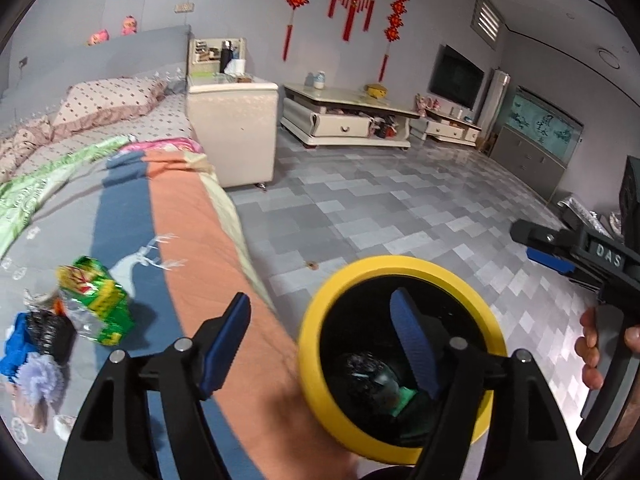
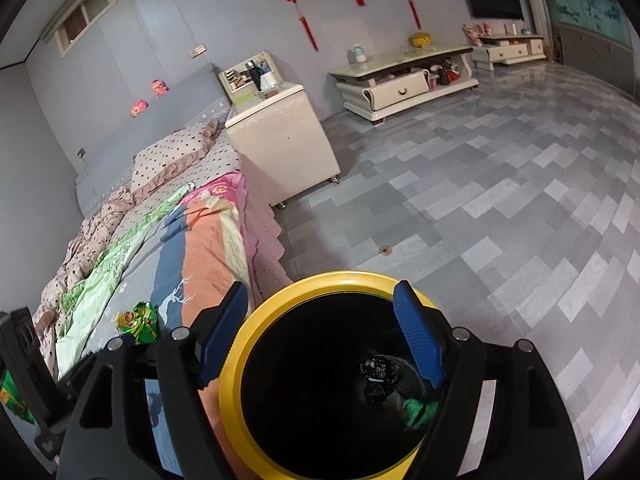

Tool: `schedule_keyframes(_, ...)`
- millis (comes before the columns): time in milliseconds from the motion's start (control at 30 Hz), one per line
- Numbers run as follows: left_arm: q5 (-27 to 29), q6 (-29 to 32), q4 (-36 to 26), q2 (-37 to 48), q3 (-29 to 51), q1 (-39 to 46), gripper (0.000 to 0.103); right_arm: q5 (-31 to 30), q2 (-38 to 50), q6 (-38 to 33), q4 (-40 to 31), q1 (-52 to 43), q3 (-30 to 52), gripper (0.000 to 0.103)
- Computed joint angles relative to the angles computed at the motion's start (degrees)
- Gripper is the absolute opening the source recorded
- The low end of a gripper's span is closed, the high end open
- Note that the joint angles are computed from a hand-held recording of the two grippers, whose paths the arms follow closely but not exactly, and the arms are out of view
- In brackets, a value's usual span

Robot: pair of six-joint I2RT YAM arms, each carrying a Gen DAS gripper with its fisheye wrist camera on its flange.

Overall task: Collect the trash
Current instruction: 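Carry both items to the yellow bin and open both tools to drop them, then grasp the blue glove with the left tool while the right tool grasps the lavender mesh scrubber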

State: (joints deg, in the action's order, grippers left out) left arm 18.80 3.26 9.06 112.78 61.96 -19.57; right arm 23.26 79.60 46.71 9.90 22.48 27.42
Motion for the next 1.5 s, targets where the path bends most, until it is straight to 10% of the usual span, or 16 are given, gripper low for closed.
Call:
schedule_keyframes(600, 2.38, 4.90, 0.05, -3.06, -0.29, 17.43, 0.087, 6.89, 11.85, -1.86, -6.84, 16.43, 19.41, 0.081)
schedule_keyframes(1500, -2.27, 15.30, -15.85, 27.85, 35.62, 39.53, 0.087, -6.42, 55.38, -9.78, -16.45, 22.68, 66.37, 0.083)
